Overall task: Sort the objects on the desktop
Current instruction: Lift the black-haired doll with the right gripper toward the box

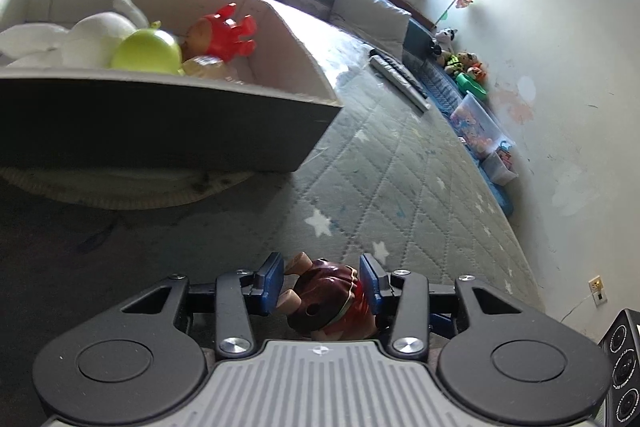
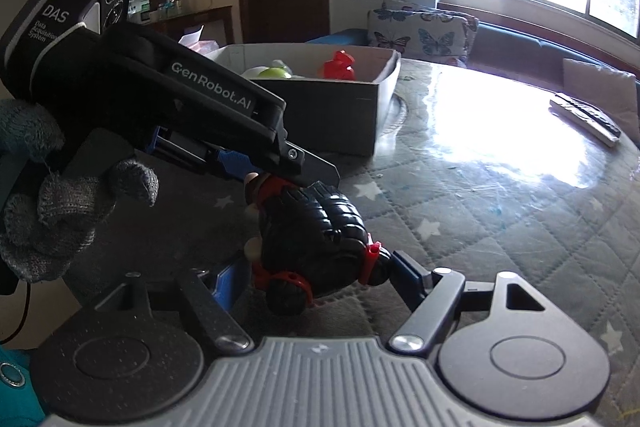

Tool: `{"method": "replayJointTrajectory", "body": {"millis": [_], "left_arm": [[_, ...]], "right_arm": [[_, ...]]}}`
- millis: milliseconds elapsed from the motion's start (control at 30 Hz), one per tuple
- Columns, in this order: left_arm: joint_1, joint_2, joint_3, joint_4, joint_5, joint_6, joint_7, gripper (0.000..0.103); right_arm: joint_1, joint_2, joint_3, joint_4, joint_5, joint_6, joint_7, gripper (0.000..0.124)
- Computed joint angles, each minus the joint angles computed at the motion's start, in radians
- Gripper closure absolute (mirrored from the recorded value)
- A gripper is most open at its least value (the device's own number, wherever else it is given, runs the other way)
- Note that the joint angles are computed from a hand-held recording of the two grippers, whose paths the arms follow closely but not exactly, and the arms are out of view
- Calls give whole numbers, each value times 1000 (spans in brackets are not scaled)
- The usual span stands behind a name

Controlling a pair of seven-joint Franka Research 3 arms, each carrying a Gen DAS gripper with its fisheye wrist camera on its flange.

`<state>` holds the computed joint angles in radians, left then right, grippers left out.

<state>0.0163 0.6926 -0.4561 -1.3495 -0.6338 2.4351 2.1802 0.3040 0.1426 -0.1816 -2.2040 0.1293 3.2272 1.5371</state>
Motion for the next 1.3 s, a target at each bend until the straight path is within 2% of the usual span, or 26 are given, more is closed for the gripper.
{"method": "replayJointTrajectory", "body": {"millis": [67, 133, 167, 333, 400, 467, 800, 867, 933, 1067, 1167, 1200, 1300], "left_arm": [[8, 4, -4, 1, -11, -6, -1, 58], [11, 3, -6, -1, -15, -6, 5, 58], [12, 2, -7, -4, -18, -4, 8, 58], [19, 9, -13, -5, -42, -5, 4, 57], [16, 12, -8, 5, -36, -18, 2, 58], [17, 10, -7, 3, -37, -19, 4, 58], [50, -26, -23, -20, -108, -11, 48, 58], [55, -40, -26, -26, -129, 1, 68, 58], [59, -50, -26, -22, -150, 12, 83, 58], [58, -53, -23, 6, -180, 41, 107, 58], [51, -33, -15, 60, -181, 54, 95, 58], [48, -23, -12, 81, -177, 59, 89, 58], [32, 24, -1, 170, -146, 70, 54, 58]], "right_arm": [[58, 7, -65, 3, -28, -6, 33, 48], [82, 6, -91, 0, -40, -7, 51, 47], [122, 6, -135, -2, -72, -9, 82, 48], [97, -7, -113, -11, -90, -10, 99, 52], [142, -6, -164, -8, -139, -15, 140, 52], [133, -6, -155, -6, -155, -18, 155, 52], [190, -21, -230, 19, -346, -19, 282, 52], [143, -25, -182, 30, -347, -19, 269, 52], [129, -24, -169, 50, -371, -13, 263, 52], [47, 0, -77, 117, -335, -23, 173, 52], [-36, 31, 22, 179, -253, -30, 62, 52], [-81, 51, 77, 216, -210, -37, 5, 52], [-148, 100, 163, 303, -129, -61, -97, 52]]}}
